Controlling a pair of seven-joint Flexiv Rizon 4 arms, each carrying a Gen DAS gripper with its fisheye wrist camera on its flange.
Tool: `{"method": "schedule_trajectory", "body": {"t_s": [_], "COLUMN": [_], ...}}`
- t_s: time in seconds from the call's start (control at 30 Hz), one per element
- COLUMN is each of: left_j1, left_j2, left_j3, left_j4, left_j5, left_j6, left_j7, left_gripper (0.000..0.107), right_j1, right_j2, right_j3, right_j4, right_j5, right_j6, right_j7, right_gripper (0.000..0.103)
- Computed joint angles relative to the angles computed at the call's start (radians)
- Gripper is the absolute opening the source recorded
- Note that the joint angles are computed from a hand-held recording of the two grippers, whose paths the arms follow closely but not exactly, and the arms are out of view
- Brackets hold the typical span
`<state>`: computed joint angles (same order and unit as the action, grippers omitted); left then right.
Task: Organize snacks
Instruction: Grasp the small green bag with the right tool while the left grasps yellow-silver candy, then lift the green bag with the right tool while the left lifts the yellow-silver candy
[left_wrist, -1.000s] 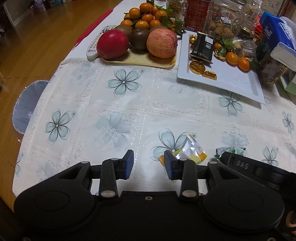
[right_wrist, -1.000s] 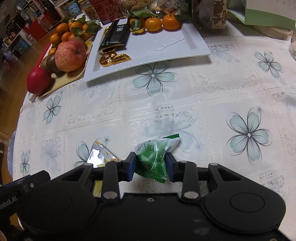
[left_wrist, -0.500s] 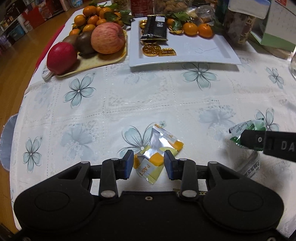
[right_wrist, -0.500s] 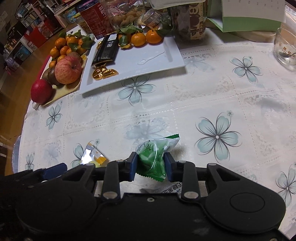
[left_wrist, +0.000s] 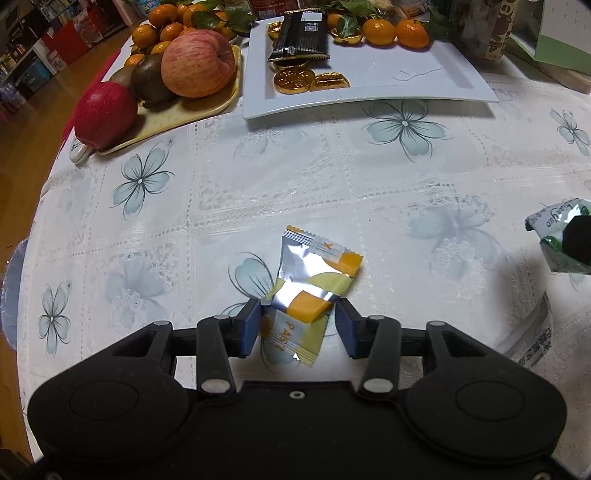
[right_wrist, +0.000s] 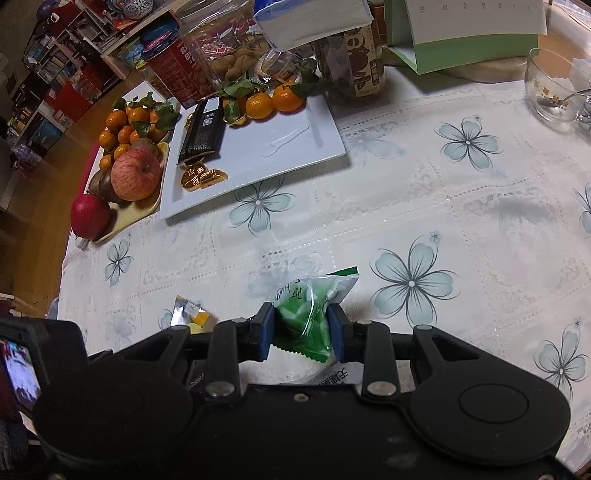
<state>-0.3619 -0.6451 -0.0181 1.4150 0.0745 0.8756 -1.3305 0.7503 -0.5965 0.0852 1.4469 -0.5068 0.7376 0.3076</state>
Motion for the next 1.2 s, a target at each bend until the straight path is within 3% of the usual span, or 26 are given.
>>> {"method": "schedule_trajectory", "body": {"t_s": [0.47, 0.67, 0.7, 0.73, 0.77, 0.87, 0.97, 1.03, 1.1, 1.2], "left_j1": [0.003, 0.026, 0.034, 0.043, 0.05, 0.051, 0.04, 0.026, 0.022, 0.066], "left_j2": [-0.035, -0.03, -0.029, -0.029, -0.026, -0.021, -0.001, 0.001, -0.006, -0.022], "left_j3": [-0.01, -0.036, -0.045, -0.054, -0.06, -0.056, -0.042, -0.026, -0.022, -0.087], "left_j4": [-0.034, -0.016, -0.019, -0.024, -0.025, -0.03, 0.012, 0.03, 0.032, 0.032], "left_j5": [-0.031, -0.08, -0.1, -0.123, -0.142, -0.162, -0.132, -0.094, -0.074, -0.106], "left_j6": [0.022, 0.034, 0.013, -0.014, -0.031, -0.064, 0.067, 0.181, 0.248, 0.26], "left_j7": [0.007, 0.032, 0.035, 0.038, 0.037, 0.018, 0.004, 0.005, 0.014, 0.138], "left_gripper": [0.055, 0.038, 0.016, 0.009, 0.009, 0.011, 0.018, 0.026, 0.05, 0.054], "right_j1": [-0.004, -0.006, -0.007, -0.007, -0.007, -0.008, -0.009, -0.01, -0.011, -0.013], "right_j2": [-0.005, -0.006, -0.006, -0.006, -0.005, -0.003, -0.002, -0.003, -0.006, -0.007], "right_j3": [0.001, 0.002, 0.003, 0.004, 0.003, 0.005, 0.006, 0.006, 0.008, 0.01], "right_j4": [-0.005, -0.006, -0.006, -0.005, -0.004, -0.004, 0.0, -0.002, -0.007, -0.007], "right_j5": [0.015, 0.02, 0.022, 0.024, 0.024, 0.027, 0.031, 0.03, 0.034, 0.042], "right_j6": [0.013, 0.007, 0.006, 0.007, 0.007, 0.001, 0.007, 0.01, 0.011, 0.022], "right_j7": [0.008, 0.01, 0.01, 0.01, 0.011, 0.012, 0.017, 0.015, 0.009, 0.007], "right_gripper": [0.033, 0.033, 0.033, 0.033, 0.033, 0.033, 0.033, 0.033, 0.033, 0.033]}}
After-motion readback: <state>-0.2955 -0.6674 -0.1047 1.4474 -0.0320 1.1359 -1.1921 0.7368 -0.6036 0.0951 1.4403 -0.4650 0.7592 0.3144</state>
